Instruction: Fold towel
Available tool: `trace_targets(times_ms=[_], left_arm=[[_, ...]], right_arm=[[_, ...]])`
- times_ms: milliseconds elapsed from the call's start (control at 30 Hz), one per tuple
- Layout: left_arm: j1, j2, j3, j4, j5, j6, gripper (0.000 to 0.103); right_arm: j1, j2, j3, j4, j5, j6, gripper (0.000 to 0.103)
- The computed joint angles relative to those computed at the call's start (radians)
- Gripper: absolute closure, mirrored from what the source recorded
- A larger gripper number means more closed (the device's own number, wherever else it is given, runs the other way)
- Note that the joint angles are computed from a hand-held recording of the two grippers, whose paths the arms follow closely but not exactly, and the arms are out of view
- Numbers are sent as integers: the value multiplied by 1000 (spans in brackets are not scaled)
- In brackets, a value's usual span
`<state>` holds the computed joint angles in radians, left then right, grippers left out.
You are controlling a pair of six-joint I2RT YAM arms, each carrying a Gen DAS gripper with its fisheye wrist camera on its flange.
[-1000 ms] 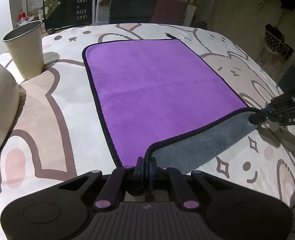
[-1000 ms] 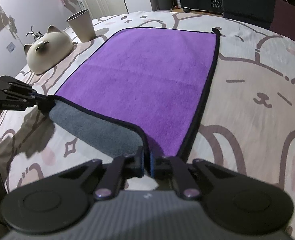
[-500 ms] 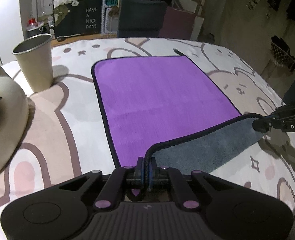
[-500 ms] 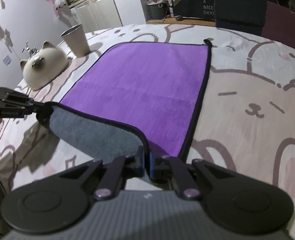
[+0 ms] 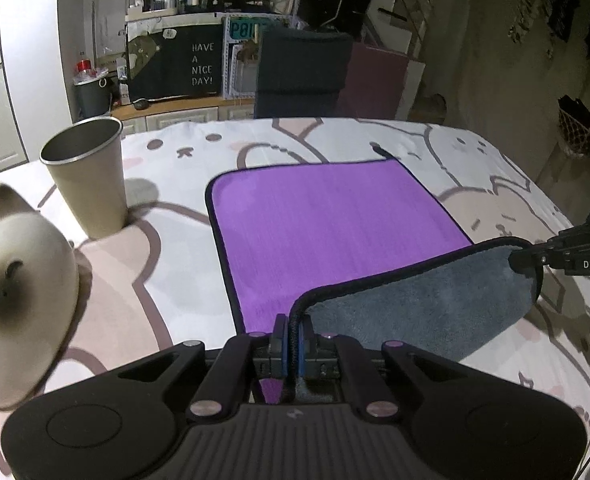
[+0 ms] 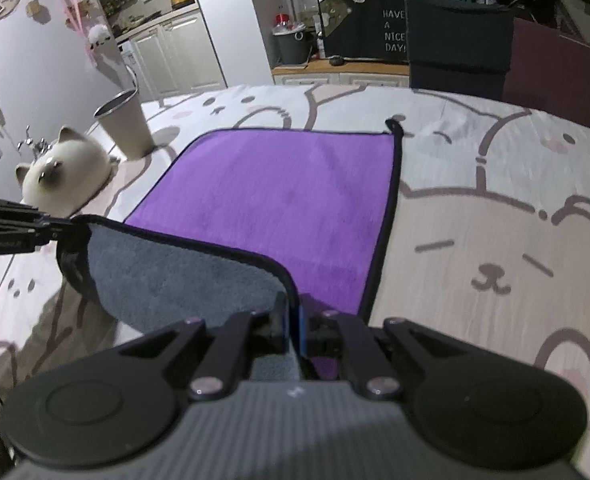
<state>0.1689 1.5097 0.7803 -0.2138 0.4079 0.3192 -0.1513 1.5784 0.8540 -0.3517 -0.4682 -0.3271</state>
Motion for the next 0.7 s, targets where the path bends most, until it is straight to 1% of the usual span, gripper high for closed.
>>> trace_targets(times_ms=[133, 433, 700], left_arm=[[-15, 39, 54, 7, -13, 0, 98], [-57, 142, 178, 33, -76, 0, 98], [-80, 253, 314, 43, -123, -1, 98]], right_arm=[[8, 38, 47, 18, 4, 30, 98], [56, 136, 159, 57, 61, 63, 98], [82, 250, 300, 79, 86, 115, 98]])
